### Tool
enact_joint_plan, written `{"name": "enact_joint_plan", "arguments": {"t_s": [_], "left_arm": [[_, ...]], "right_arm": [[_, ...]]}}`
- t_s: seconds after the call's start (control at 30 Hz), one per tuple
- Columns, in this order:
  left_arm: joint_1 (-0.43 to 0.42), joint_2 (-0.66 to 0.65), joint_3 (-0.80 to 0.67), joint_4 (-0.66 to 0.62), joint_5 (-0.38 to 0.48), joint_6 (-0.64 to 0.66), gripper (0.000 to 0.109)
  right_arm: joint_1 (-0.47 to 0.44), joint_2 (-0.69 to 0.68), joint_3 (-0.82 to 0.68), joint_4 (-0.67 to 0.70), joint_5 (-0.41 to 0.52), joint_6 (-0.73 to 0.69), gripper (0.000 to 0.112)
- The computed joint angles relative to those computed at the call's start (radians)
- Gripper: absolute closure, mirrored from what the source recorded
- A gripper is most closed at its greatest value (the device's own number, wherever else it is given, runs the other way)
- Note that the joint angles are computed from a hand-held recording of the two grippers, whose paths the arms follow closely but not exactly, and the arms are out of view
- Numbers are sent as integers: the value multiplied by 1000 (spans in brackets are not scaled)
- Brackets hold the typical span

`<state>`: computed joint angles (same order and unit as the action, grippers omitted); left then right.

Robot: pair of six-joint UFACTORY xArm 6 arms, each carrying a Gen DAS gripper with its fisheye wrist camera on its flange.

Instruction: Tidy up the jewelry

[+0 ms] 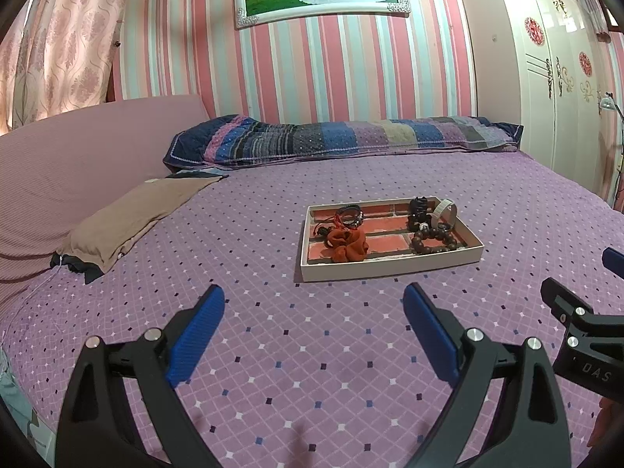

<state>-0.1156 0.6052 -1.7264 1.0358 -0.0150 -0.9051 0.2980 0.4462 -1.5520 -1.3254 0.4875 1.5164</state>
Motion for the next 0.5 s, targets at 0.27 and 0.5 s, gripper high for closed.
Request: {"name": "enact_joint_plan", "arguments": {"t_s": [0.27, 0.5], "left_arm": [[-7, -4, 22, -120, -4, 104, 18], [1, -12, 22, -52, -13, 39, 18]], "right_arm": [[0, -1, 0, 3, 2, -3, 14], [-1, 1, -3, 2, 4, -3, 14]]}}
